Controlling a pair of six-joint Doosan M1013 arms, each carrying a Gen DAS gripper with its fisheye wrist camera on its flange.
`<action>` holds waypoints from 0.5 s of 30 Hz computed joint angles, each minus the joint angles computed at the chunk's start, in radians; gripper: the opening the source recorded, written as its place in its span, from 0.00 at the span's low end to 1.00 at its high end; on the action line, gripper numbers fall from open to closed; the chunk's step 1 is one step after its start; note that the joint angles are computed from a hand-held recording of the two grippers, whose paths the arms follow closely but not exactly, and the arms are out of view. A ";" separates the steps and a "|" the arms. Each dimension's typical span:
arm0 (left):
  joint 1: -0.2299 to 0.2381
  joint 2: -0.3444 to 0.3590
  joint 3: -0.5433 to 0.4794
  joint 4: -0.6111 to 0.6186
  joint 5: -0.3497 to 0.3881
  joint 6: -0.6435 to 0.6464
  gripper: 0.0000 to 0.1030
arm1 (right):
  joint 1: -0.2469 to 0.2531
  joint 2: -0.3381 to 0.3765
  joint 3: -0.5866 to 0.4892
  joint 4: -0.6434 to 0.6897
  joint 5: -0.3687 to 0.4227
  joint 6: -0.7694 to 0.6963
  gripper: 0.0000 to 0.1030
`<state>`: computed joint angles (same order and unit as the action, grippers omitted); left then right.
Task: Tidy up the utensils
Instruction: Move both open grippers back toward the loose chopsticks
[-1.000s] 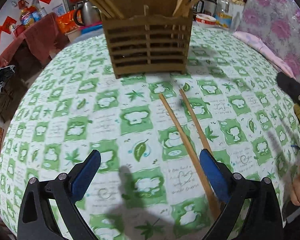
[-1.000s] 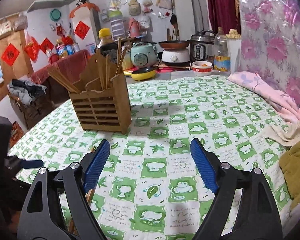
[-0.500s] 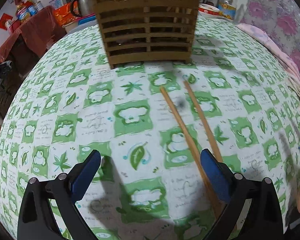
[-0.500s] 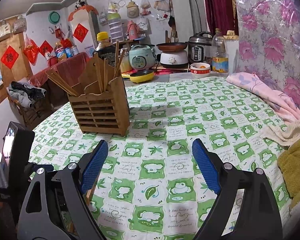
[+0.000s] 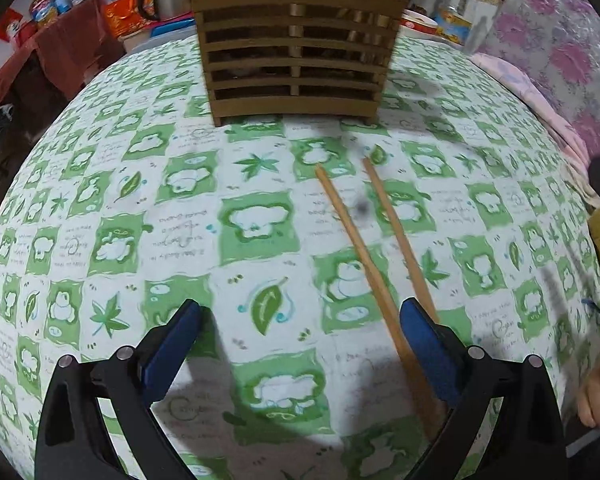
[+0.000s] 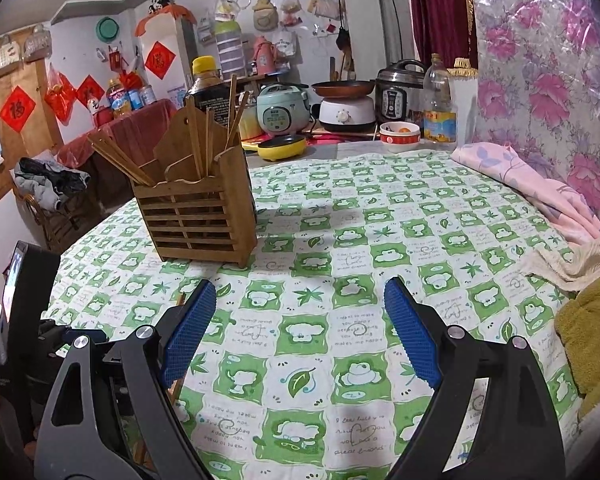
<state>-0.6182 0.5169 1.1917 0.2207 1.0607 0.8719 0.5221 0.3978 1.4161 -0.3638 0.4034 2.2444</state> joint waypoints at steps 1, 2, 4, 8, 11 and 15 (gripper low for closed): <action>-0.004 0.001 0.000 0.004 0.002 0.009 0.95 | 0.000 0.001 0.000 -0.001 0.000 0.000 0.81; -0.010 0.005 -0.004 0.022 0.014 0.012 0.95 | 0.000 0.001 0.000 -0.001 0.000 0.000 0.81; -0.023 0.013 -0.012 0.065 0.037 0.012 0.96 | 0.000 0.001 0.000 -0.007 0.001 0.006 0.81; -0.037 0.013 -0.011 0.239 0.117 -0.079 0.96 | -0.001 0.000 0.003 -0.008 0.001 0.012 0.81; -0.024 -0.004 0.020 0.336 0.181 -0.185 0.94 | -0.005 0.002 -0.001 0.056 0.000 -0.049 0.81; 0.025 -0.075 0.120 0.178 0.041 -0.226 0.94 | -0.009 0.009 -0.010 0.232 0.012 -0.234 0.80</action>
<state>-0.5932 0.4415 1.3112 0.3991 1.1014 0.6458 0.5131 0.4068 1.4065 -0.1319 0.4157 2.0106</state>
